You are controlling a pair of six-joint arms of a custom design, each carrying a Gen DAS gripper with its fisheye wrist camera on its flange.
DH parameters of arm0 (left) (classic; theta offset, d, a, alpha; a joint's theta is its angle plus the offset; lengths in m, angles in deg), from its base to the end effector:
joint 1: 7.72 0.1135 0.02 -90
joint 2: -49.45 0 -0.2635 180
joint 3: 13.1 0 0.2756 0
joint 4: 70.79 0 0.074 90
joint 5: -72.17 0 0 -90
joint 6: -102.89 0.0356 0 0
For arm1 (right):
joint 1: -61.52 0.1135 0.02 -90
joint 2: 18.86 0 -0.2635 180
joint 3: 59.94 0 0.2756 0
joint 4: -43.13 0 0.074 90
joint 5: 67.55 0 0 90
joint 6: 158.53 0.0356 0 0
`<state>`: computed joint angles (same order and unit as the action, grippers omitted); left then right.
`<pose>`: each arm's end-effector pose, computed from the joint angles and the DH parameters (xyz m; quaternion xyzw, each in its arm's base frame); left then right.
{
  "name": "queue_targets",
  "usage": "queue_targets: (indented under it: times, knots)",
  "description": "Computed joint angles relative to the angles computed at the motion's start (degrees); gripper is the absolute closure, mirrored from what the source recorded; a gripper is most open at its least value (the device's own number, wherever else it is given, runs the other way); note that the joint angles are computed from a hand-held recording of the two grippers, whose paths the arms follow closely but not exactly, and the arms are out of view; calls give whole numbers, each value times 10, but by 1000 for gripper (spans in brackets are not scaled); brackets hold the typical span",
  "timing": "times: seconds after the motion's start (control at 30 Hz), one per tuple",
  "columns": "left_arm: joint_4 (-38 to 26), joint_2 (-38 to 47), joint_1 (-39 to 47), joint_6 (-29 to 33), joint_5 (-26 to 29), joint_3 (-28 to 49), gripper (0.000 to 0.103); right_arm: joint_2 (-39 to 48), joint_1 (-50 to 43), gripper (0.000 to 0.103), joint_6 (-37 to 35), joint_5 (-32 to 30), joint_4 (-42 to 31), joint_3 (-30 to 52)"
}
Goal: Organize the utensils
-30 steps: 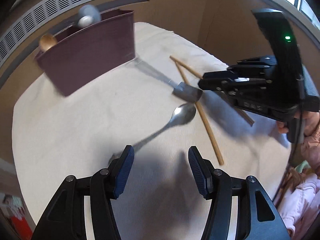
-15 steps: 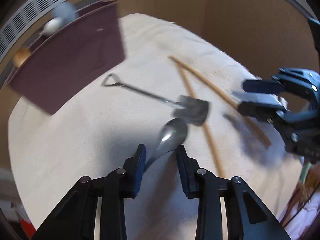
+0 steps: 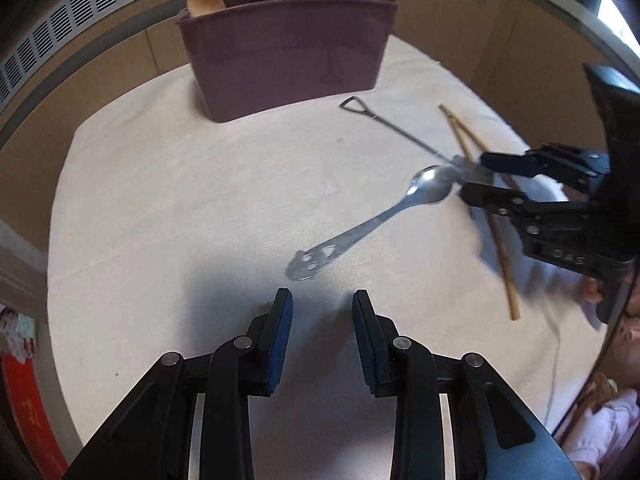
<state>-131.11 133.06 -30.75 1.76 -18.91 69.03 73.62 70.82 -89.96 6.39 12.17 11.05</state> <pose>0.2929 -0.1238 0.2717 0.0982 0.9648 -0.0628 0.2355 0.3475 0.0669 0.1900 -0.2918 0.8921 0.0978 0.3309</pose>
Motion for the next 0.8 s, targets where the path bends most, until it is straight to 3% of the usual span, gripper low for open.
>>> queue_targets:
  times: [0.03, 0.4, 0.53, 0.63, 0.8]
  knots:
    - [1, -14, -6, 0, 3, -4, 71, -2, -1, 74, -3, -2, -1, -1]
    - [51, 59, 21, -1, 75, 38, 70, -106, -73, 74, -3, -52, -50, 21]
    - [3, 47, 6, 0, 167, 36, 69, -121, -103, 76, 3, -83, -79, 65]
    - [-16, 39, -40, 19, 130, 44, 69, -110, -111, 93, 7, -88, -92, 95]
    - [-29, 76, -79, 107, 23, 123, 69, -87, -116, 92, 11, -92, -92, 108]
